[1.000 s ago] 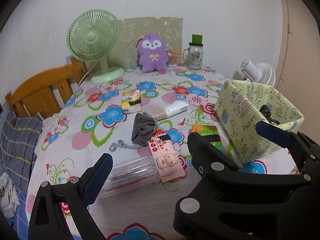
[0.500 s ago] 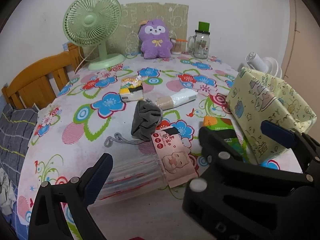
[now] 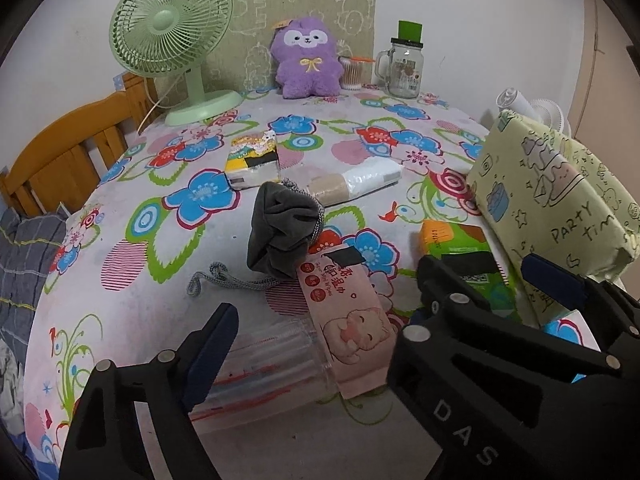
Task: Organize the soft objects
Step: 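Grasp the pink wipes pack with the left gripper while the right grasps the green tissue pack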
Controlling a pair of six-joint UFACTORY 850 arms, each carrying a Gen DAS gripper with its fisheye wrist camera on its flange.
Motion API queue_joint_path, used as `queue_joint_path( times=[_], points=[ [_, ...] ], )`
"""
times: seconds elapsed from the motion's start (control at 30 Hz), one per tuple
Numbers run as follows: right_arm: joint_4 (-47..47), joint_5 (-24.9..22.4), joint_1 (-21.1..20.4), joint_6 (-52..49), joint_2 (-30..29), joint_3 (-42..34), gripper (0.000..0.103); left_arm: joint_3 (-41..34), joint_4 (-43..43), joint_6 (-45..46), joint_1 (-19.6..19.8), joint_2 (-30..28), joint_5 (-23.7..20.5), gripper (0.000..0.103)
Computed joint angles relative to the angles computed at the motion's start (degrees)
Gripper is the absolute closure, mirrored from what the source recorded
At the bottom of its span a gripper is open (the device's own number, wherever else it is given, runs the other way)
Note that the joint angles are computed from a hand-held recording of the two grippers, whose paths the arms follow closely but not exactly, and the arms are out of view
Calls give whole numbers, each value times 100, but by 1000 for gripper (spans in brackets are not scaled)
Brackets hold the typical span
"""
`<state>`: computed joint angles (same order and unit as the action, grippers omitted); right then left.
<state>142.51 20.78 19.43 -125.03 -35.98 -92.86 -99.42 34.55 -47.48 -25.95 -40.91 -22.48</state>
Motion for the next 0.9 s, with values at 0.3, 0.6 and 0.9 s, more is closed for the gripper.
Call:
queue_joint_path(
  times=[0.3,0.6,0.9],
  points=[
    [964,270,-79,-649,-261,-279,34,-234,-716,771,38,-213,-111,31],
    [1248,74,-108,-998,-214,-197,48,-153,-951,1020,51,-152,86,55],
    [1187,-40,-105,-982,-115,-93,48,-31,-703,752,28,-46,165,62]
  ],
)
